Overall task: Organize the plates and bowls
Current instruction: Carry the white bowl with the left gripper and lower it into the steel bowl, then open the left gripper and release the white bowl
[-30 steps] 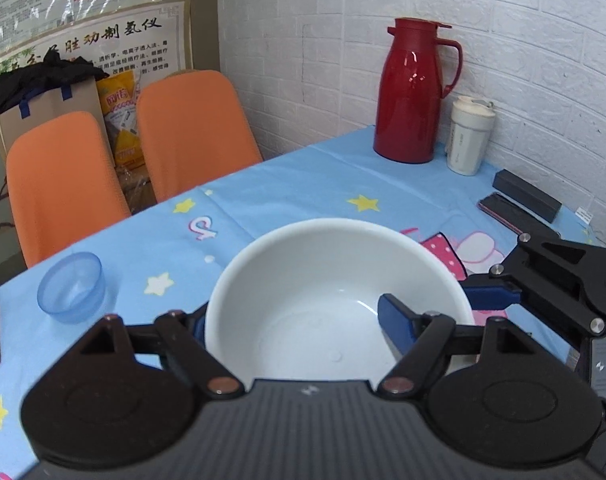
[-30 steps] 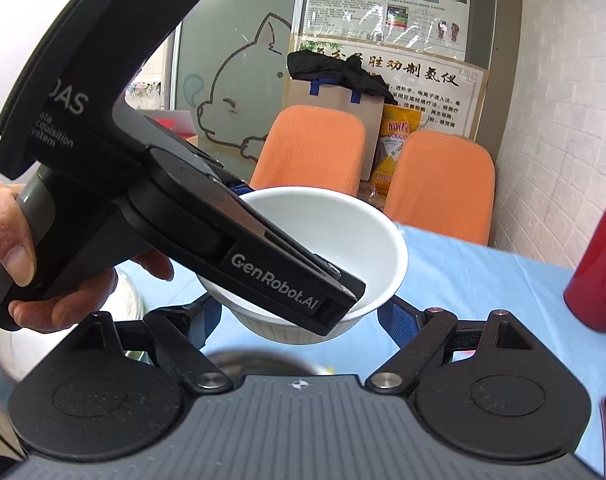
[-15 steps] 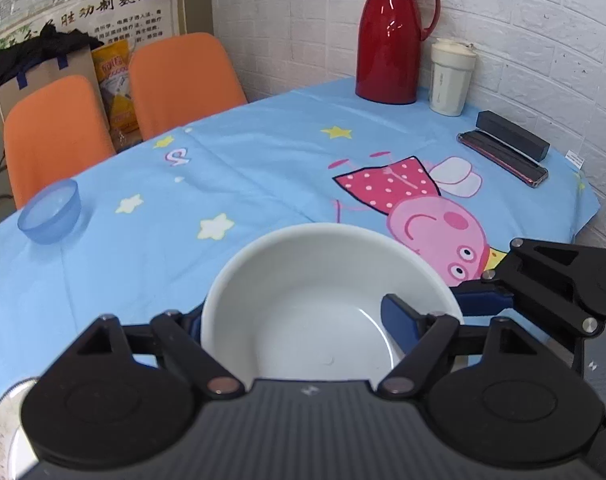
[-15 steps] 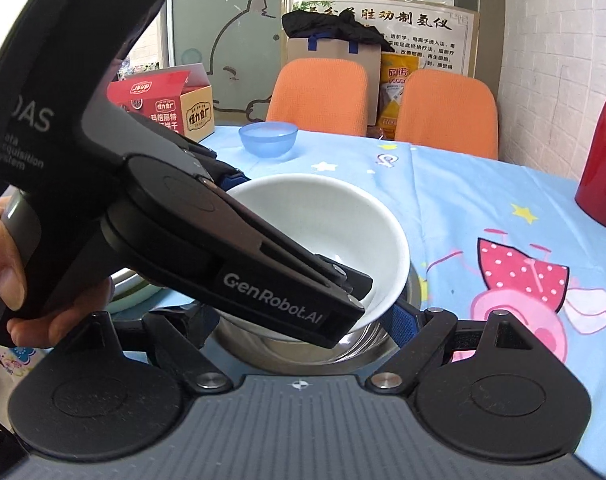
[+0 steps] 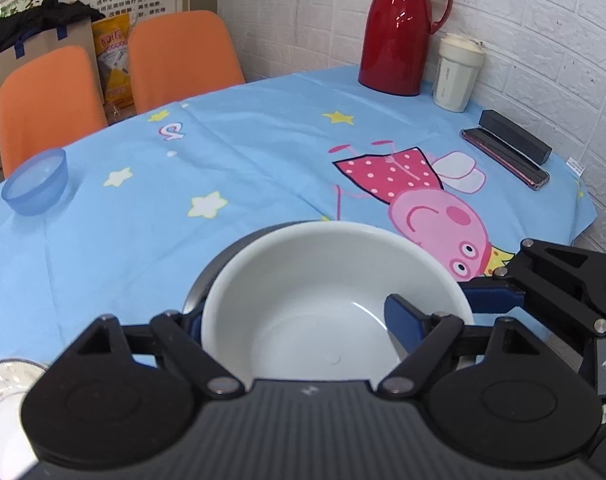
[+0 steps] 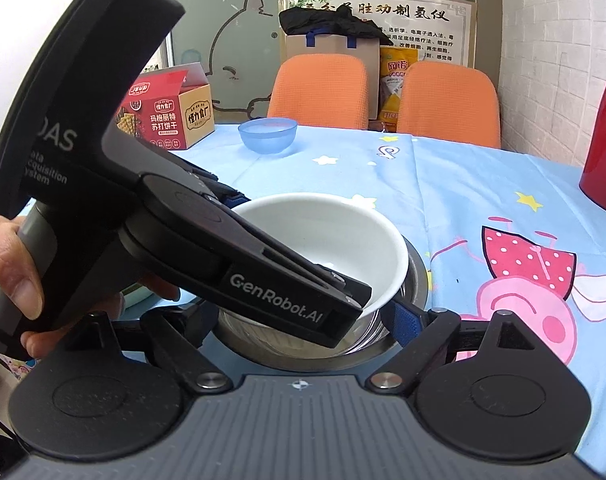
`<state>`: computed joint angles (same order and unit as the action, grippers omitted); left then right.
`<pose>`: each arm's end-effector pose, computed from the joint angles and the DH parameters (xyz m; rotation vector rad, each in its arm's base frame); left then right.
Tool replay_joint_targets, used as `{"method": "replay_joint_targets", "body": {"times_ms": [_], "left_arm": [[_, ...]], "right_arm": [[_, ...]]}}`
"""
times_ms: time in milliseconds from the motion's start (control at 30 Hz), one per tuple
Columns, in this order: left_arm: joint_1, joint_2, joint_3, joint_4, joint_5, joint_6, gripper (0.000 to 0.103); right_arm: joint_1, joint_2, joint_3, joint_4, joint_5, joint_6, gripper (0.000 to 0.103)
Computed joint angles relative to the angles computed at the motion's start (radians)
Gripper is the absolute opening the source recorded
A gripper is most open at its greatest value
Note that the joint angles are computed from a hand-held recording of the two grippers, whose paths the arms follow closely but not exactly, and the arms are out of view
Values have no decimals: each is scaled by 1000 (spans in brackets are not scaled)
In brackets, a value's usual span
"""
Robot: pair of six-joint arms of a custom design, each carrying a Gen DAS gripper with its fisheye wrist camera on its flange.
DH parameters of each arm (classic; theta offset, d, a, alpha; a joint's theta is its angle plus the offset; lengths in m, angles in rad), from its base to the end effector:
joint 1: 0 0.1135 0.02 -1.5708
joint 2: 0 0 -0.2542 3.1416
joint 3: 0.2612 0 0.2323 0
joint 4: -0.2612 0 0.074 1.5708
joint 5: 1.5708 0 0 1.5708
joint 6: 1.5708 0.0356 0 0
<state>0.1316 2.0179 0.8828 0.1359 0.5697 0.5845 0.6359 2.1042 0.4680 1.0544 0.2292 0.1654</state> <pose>0.3349 0.0250 0.0771 0.7362 2.2804 -0.4089 0.2343 0.1629 0.0448 -0.3696 2.1116 0.2232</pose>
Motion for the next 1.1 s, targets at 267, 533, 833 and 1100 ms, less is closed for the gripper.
{"method": "replay_joint_targets", "body": {"times_ms": [267,533,833,1100], "left_arm": [[14,-14,22,-34,25,0,93],[42,-32,23,-40,34,-13,93],[59,-45,32,-45,43,-41,94],[74,-59,11,-14,44,-29,100]], "right_arm": [[-5,-11,-3,-7,-2,12,103],[17,-77,-51,-38,50,39,103],[24,-85,-120,73,109,58,103],[-36,-33,-107,91,11,108,103]]}}
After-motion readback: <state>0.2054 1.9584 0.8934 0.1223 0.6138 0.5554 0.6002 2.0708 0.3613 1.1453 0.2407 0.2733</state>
